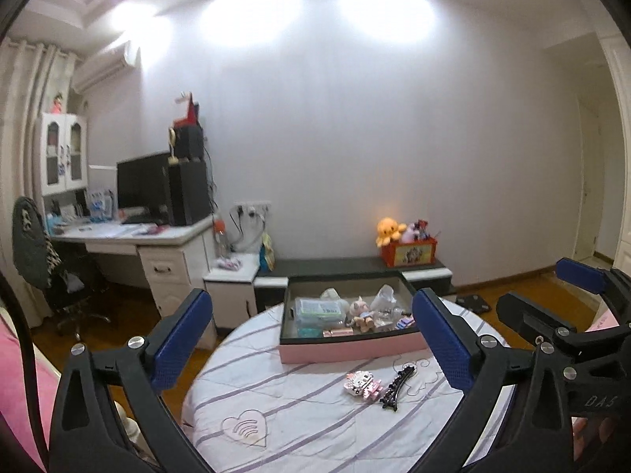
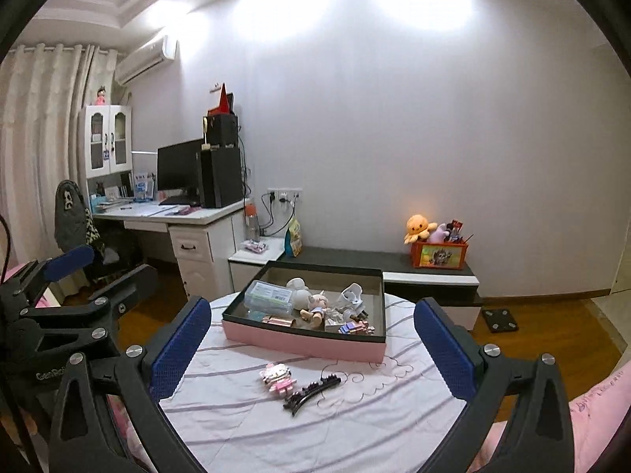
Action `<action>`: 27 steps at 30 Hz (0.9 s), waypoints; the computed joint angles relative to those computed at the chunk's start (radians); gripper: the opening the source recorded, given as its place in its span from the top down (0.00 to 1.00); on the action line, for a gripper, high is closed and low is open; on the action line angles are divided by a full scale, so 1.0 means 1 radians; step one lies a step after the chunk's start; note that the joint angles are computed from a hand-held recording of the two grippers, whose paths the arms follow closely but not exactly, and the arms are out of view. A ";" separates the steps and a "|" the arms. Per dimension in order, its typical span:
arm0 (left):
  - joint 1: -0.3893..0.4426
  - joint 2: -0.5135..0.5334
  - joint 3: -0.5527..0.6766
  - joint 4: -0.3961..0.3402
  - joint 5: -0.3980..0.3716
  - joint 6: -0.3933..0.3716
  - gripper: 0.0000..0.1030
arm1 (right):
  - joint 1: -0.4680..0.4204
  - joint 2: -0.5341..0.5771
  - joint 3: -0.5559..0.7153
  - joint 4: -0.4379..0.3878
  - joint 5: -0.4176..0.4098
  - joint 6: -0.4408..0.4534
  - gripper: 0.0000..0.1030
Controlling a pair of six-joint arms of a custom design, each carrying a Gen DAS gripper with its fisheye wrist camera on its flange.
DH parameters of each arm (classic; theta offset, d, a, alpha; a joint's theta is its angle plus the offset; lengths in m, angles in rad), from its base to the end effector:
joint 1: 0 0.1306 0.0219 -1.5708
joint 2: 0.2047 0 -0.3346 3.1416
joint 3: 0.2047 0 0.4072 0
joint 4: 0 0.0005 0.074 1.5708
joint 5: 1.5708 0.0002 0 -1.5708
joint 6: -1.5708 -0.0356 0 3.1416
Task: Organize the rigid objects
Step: 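Withdraw both tools from the box back over the bed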
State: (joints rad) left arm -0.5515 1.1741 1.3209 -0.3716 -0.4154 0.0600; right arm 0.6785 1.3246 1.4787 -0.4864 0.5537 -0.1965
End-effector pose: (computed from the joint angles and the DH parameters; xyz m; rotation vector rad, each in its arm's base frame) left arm 0.4031 -0.2317 0.4947 0.1408 1.7711 -0.0683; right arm 0.4083 0.3044 0.4932 -0.0762 1.8512 0.0810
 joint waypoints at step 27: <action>-0.058 -0.085 -0.074 0.090 -0.108 -0.050 0.00 | 0.080 -0.107 -0.100 0.074 0.104 0.023 0.00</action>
State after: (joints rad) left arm -0.6096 1.0890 1.2466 -0.2816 -0.5234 0.0101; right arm 0.7583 1.2173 1.3784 -0.4124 0.6580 -0.1731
